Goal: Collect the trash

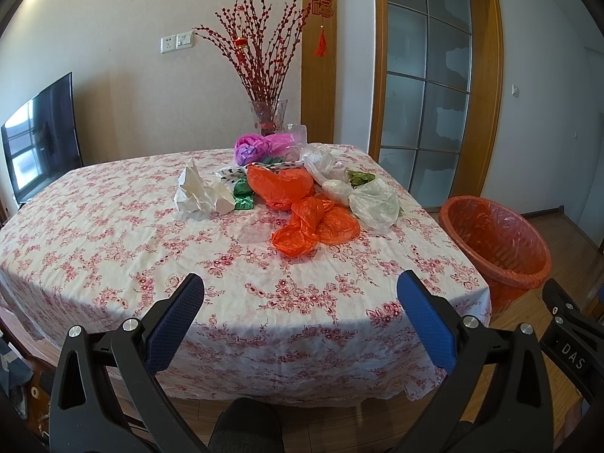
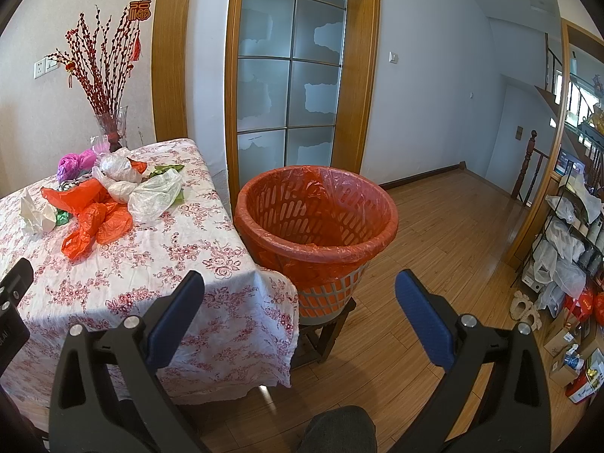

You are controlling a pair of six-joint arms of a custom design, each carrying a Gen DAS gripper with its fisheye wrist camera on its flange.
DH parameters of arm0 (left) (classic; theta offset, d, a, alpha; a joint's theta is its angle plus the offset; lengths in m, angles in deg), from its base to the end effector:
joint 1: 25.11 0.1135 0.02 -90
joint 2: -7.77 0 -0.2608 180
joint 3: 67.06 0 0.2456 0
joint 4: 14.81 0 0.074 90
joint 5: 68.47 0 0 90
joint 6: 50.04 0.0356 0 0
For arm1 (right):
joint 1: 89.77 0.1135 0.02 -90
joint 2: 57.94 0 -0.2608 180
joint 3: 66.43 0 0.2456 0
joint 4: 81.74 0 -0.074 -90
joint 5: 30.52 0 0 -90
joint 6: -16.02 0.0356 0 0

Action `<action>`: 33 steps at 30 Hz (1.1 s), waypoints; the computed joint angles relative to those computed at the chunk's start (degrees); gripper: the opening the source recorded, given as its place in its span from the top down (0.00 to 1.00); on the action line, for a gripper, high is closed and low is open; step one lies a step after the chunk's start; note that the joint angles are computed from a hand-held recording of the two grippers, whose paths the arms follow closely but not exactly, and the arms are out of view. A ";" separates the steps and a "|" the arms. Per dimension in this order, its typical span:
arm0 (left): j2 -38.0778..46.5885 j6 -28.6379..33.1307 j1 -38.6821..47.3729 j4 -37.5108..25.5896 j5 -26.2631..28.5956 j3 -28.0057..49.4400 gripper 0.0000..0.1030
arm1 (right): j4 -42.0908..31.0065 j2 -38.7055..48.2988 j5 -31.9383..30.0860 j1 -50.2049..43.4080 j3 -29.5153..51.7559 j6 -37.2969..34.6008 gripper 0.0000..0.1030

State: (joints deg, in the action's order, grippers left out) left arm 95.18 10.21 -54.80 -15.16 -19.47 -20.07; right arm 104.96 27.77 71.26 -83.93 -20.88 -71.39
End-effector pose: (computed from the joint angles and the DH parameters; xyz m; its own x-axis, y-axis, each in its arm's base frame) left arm 0.2475 -0.1142 0.1489 -0.4638 -0.1666 -0.8701 -0.3317 0.9434 -0.0038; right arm 0.2783 0.0212 0.1552 -0.5448 -0.0113 -0.8385 0.0945 0.9927 -0.0747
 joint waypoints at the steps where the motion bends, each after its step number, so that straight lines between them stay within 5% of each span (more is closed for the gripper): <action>1: -0.02 -0.02 -0.03 -0.04 -0.05 0.00 0.02 | 0.02 0.03 0.01 0.01 0.00 0.01 0.04; 33: -0.97 -0.95 -1.03 -1.67 -0.67 -0.01 0.02 | 0.31 0.25 -0.05 -0.06 -0.14 0.02 0.04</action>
State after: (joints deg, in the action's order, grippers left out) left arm 94.21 9.26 -55.83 -16.82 -20.15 -20.08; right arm 105.28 28.02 71.22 -83.99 -21.02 -71.38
